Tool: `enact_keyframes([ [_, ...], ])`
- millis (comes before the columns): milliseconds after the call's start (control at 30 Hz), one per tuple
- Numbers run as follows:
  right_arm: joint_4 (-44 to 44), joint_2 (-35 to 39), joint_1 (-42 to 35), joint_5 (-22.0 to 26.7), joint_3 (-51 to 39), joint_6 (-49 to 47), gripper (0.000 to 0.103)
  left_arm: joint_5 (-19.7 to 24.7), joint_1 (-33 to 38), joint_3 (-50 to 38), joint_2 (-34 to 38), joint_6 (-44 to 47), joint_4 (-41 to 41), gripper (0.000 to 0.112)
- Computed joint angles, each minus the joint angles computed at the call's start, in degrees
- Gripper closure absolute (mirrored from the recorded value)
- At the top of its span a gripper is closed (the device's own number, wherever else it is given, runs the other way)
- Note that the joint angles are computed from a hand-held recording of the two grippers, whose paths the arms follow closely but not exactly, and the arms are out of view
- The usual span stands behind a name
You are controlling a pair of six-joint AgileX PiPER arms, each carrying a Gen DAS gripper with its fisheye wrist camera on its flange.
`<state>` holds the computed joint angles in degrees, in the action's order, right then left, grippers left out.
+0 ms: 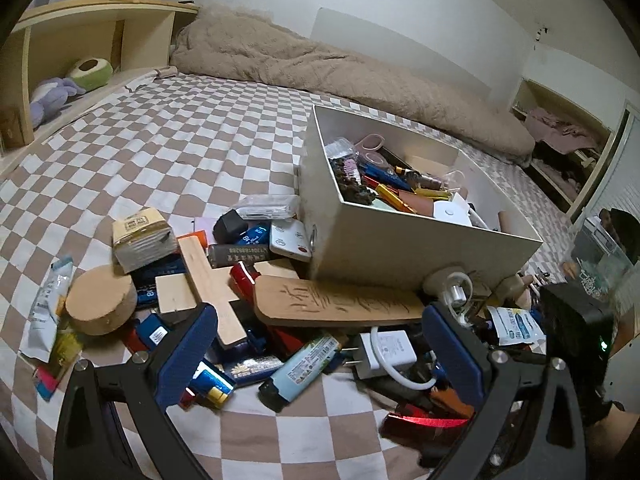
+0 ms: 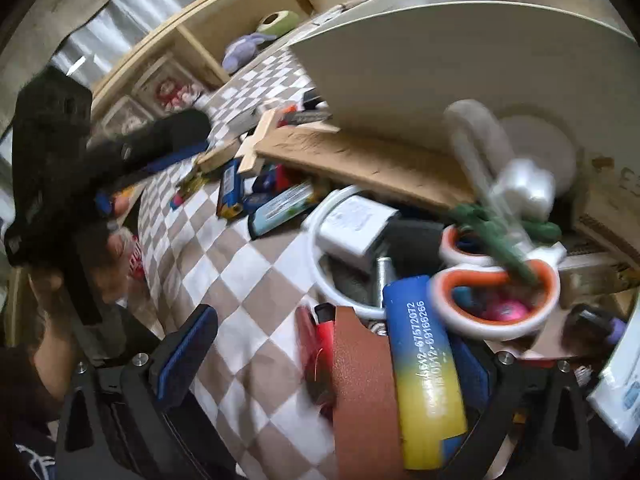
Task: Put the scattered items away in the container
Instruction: 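Lower both tools down onto the pile of items beside the box, then grasp the red printed case with the left tool while the right tool grasps the red-gold can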
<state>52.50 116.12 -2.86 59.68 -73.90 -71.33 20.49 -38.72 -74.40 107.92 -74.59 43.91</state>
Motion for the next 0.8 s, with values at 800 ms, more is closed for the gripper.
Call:
enact_keyframes([
  [800, -2.7, -9.9, -14.4, 3.7, 8.5, -5.2, 0.0, 20.6, -7.5, -28.8, 20.3, 20.7, -12.8, 0.01],
])
